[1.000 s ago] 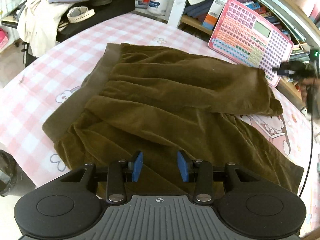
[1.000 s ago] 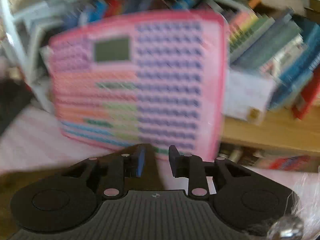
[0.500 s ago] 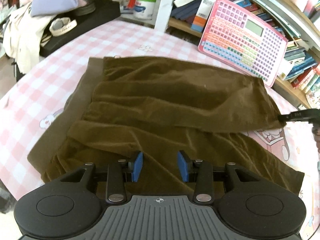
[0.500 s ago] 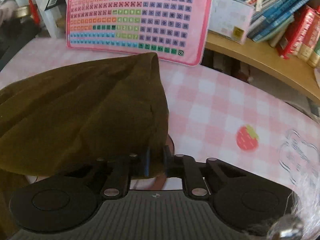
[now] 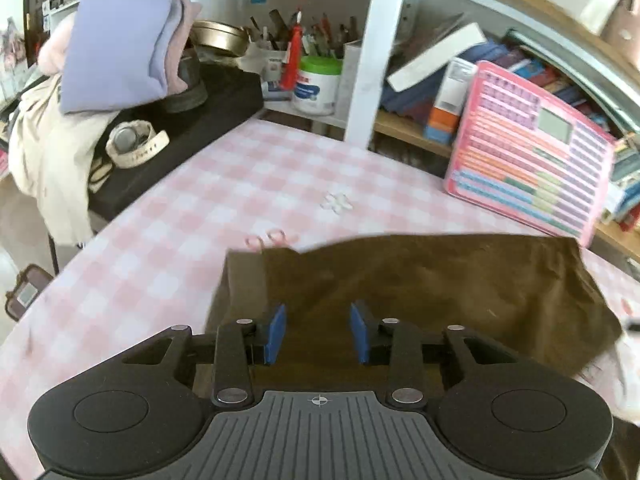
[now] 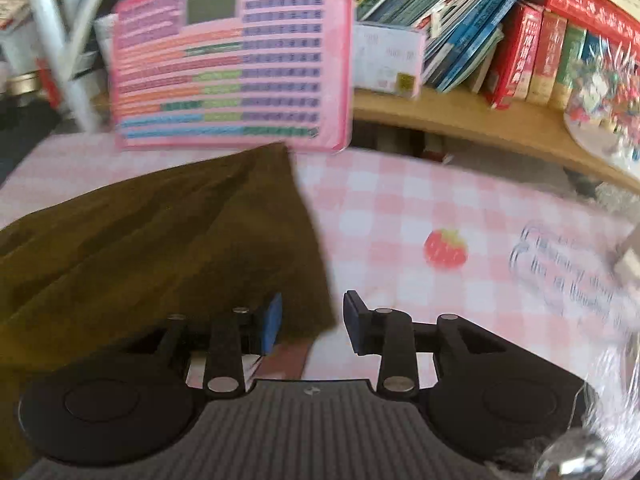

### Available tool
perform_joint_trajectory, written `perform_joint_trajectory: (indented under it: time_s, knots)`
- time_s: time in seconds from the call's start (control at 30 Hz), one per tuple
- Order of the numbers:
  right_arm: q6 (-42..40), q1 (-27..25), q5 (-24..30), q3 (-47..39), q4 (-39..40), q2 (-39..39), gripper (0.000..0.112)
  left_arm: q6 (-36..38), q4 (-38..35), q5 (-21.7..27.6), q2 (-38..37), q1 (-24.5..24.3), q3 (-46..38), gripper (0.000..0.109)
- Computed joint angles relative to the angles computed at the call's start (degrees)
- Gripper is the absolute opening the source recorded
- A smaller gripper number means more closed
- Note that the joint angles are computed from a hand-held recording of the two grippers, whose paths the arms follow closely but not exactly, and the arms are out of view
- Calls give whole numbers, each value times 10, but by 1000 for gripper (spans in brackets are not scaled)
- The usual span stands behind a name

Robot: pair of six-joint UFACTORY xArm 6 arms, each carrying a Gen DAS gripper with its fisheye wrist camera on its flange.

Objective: Fold clothes

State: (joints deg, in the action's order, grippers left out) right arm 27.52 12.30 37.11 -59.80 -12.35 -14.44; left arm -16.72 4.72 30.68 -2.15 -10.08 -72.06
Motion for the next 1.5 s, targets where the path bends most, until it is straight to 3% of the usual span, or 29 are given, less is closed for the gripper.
perform_joint_trajectory:
  time_s: [0.07,0.23,0.37,0.43,0.5,0.6,0.7,0.8,0.87,1.0,1.2,1.33,1.5]
  knots:
    - [13,24,18,37,1,-48,34,25,-18,1,37,9,-32,31]
    - [153,92,106,106,-38,-149,35,97,-68,32,117,20,-98,18]
    - [251,155,167,124,-81,-191,34,42,-46,7,162,38,-129,14]
    - [293,189,197,126,-104,-203,34,9,-28,16,178,41,-153,14]
    - [326,211,216,121,-126,-204,34,23,-26,26,183,40,-167,14]
    - [368,238,244,110,-158,-203,34,101,-84,-4,136,45,-117,15]
    - [408,264,265,102,-189,-200,34,213,-198,-31,56,54,-37,15]
    - [456,304,290,97,-211,-196,34,333,-306,-5,-34,68,43,15]
    - [487,337,313,90,-220,-183,31,386,-340,30,-88,79,94,15]
    - [516,388,336,80,-238,-153,24,383,-287,63,-150,93,177,14]
    - [532,362,369,82,-240,-139,20,385,-336,70,-207,114,231,15]
    - [532,346,332,81,-257,-159,20,431,-401,59,-243,118,243,17]
    - [501,314,296,78,-235,-131,9,371,-361,37,-240,114,254,17]
